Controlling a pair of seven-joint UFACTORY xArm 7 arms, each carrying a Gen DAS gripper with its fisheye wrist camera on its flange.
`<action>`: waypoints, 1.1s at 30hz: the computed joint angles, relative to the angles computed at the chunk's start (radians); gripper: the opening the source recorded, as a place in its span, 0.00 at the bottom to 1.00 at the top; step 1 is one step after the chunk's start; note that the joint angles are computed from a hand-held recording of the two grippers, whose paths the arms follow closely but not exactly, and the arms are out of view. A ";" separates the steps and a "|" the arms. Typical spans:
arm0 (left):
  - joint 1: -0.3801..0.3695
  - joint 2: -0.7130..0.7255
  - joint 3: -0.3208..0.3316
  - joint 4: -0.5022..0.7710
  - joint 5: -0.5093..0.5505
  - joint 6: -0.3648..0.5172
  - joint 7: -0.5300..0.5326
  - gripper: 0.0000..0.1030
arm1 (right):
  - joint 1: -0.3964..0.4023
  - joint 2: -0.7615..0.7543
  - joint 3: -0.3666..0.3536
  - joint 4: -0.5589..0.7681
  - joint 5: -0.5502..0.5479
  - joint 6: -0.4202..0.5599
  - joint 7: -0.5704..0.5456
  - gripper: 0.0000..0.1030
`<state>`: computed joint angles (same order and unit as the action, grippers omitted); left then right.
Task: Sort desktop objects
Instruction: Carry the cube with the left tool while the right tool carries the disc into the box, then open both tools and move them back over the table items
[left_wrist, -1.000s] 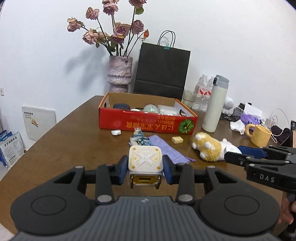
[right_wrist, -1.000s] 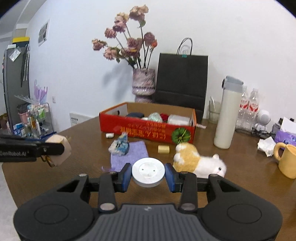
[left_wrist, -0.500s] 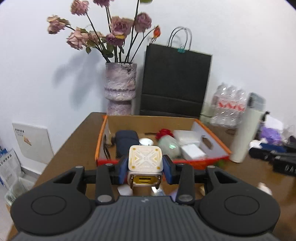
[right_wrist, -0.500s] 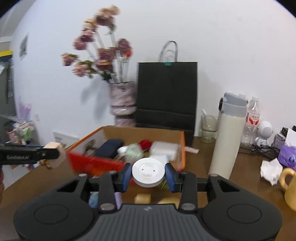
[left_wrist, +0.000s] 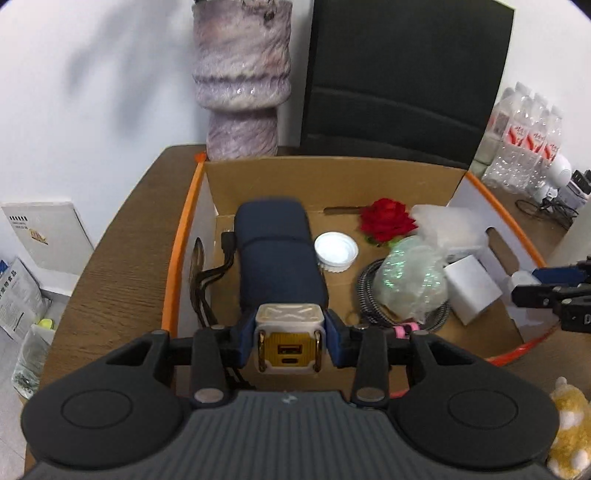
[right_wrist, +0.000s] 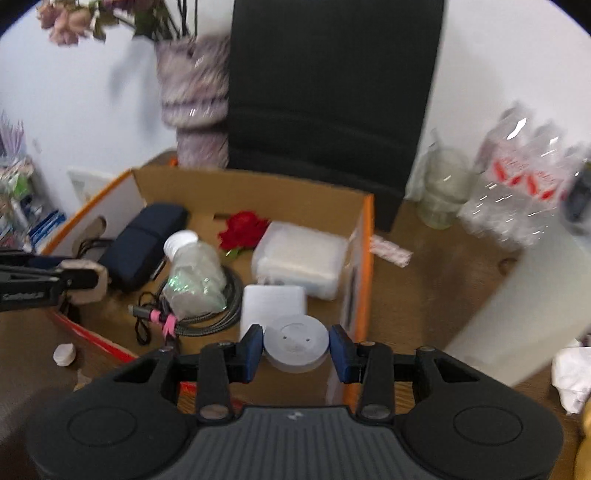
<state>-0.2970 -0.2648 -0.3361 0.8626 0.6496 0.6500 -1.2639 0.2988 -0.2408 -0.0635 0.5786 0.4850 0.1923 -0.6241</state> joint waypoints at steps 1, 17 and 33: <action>-0.002 0.002 0.009 -0.003 -0.021 -0.005 0.003 0.39 | -0.029 0.020 0.029 0.013 -0.045 0.011 0.048 0.37; -0.028 -0.002 0.003 0.132 -0.192 0.166 0.078 1.00 | -0.082 0.011 0.125 0.086 -0.242 0.130 0.380 0.92; -0.108 -0.191 -0.214 0.062 -0.057 0.389 -0.114 1.00 | 0.058 -0.493 0.069 -0.354 -0.150 -0.093 0.344 0.95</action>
